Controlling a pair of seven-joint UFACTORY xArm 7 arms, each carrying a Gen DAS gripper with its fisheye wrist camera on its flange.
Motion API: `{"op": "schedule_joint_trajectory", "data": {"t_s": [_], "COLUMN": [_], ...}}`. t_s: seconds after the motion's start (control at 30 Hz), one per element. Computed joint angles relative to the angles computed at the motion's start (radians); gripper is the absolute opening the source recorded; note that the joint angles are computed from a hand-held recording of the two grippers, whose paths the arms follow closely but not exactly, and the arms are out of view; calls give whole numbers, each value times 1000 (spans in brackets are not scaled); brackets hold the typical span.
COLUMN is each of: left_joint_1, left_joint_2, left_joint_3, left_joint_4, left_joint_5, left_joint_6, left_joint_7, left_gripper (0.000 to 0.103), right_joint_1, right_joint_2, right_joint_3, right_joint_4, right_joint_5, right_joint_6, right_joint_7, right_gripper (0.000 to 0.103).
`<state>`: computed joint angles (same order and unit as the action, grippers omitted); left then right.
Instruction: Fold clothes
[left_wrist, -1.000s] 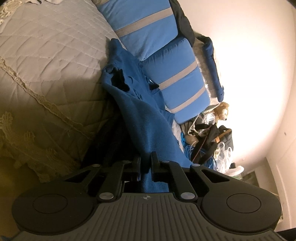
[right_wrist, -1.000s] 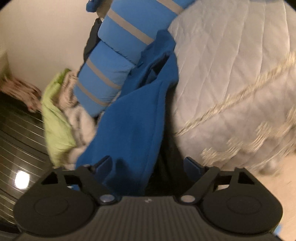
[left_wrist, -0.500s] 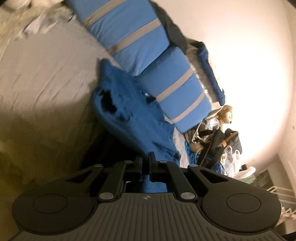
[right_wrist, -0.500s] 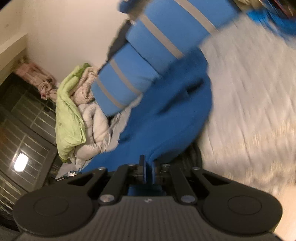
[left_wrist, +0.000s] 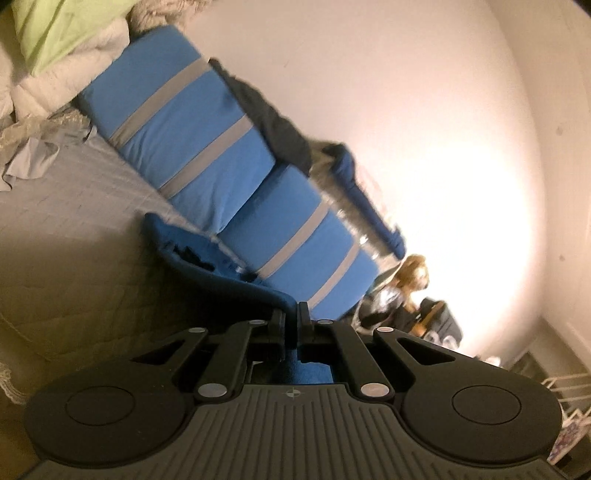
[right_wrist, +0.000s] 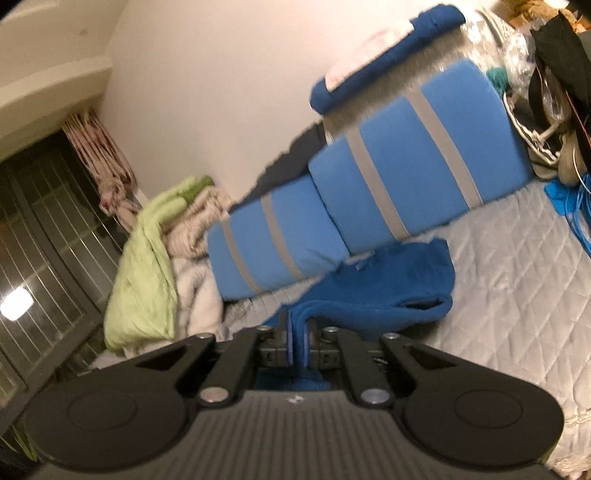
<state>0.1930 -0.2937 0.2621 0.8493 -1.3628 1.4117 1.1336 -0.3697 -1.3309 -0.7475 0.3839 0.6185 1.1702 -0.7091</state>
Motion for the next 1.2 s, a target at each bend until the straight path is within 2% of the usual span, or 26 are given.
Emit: {"op": "schedule_joint_trajectory", "data": {"t_s": [0.13, 0.23, 0.43, 0.67, 0.97, 1.2], "left_joint_1": [11, 0, -38, -49, -98, -127], "left_joint_2": [-20, -17, 41, 98, 221, 370], "left_joint_3": [12, -11, -51, -73, -154, -238], "left_joint_4": [4, 9, 45, 112, 262, 418], "left_joint_5": [-1, 0, -7, -22, -47, -38], "left_joint_6": [2, -60, -148, -184, -326, -463], "left_joint_7": [-33, -53, -117, -104, -46, -92], "left_gripper": [5, 5, 5, 5, 5, 5], "right_joint_1": [-34, -51, -20, 95, 290, 433], "right_joint_2": [-29, -45, -2, 120, 293, 489], "right_joint_3": [-21, -10, 79, 139, 186, 209], "right_joint_4": [23, 24, -9, 48, 87, 171], "right_joint_5": [21, 6, -8, 15, 76, 145], "right_joint_6": [58, 69, -21, -148, -413, -600], "right_joint_7": [74, 99, 120, 162, 100, 83], "right_gripper": [5, 5, 5, 5, 5, 5]}}
